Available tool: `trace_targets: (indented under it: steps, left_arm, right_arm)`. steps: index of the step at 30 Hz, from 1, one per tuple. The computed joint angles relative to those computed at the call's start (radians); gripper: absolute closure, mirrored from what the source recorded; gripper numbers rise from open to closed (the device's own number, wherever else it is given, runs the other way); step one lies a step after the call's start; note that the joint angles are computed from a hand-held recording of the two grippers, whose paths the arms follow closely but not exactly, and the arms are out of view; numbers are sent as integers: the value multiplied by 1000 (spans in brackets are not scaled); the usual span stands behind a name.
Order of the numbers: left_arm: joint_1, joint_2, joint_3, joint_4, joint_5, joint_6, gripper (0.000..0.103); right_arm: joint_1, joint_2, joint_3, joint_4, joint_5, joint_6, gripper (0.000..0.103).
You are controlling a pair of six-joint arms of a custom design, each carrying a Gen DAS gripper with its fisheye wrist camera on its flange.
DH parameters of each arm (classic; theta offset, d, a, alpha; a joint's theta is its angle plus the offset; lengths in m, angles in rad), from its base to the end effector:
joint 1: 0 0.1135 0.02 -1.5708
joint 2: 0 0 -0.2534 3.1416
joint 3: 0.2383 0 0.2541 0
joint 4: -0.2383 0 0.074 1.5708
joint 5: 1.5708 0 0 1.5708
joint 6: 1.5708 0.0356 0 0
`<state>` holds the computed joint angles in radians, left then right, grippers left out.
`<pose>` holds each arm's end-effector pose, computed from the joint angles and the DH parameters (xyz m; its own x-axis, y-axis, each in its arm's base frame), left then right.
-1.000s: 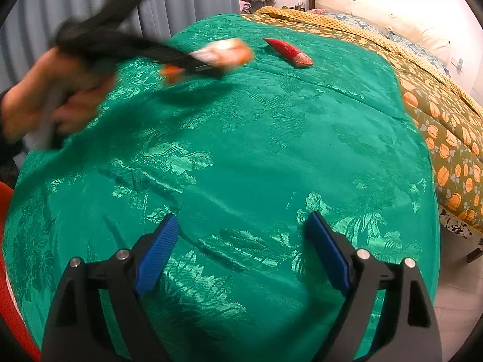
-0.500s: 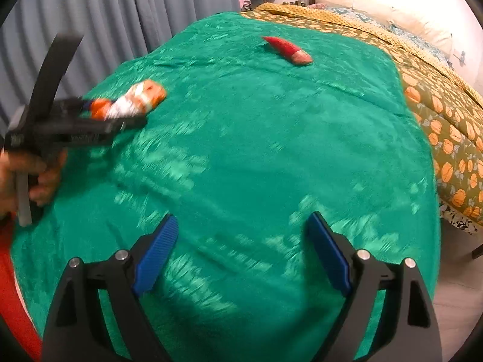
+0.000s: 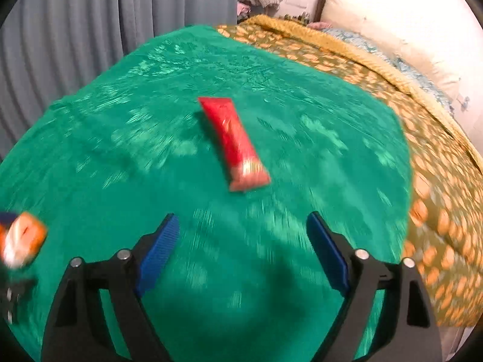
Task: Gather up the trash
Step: 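Grasp the red tube with the right tool while the left tool holds the bundle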
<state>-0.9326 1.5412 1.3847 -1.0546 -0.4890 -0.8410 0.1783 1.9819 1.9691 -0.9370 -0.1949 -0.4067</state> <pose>0.1939 -0.2333 0.2889 -0.8268 0.0103 -0.5624 -0.0085 0.9995 0.0308 0.4242 0.0835 0.3140 -0.6224 -0.5065 -0.5967 -0.5783 0.8114 -0.0855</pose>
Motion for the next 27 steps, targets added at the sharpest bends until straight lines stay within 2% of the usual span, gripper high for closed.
trace_targets:
  steps: [3, 7, 10, 12, 14, 17, 20, 23, 27]
  left_arm:
    - [1, 0, 0, 1, 0, 1, 5]
    - [0, 1, 0, 1, 1, 0, 4]
    - [2, 0, -1, 3, 1, 2, 4]
    - [2, 0, -1, 3, 1, 2, 4]
    - [3, 0, -1, 3, 2, 3, 4]
    - [3, 0, -1, 4, 2, 3, 4]
    - [3, 0, -1, 4, 2, 3, 4]
    - [4, 1, -1, 4, 2, 3, 4]
    - [5, 0, -2, 5, 3, 4, 4]
  right_arm:
    - [31, 156, 202, -63, 42, 28, 31]
    - [52, 289, 374, -91, 87, 88, 31]
    - [39, 380, 523, -170, 42, 132, 34]
    - [33, 438, 638, -248, 4, 147, 59]
    - [33, 430, 639, -269, -1, 162, 74]
    - [28, 333, 491, -223, -3, 171, 79]
    - [11, 207, 322, -182, -36, 179, 80]
    - [-8, 107, 209, -198, -70, 168, 80]
    - [-34, -96, -16, -256, -74, 99, 80]
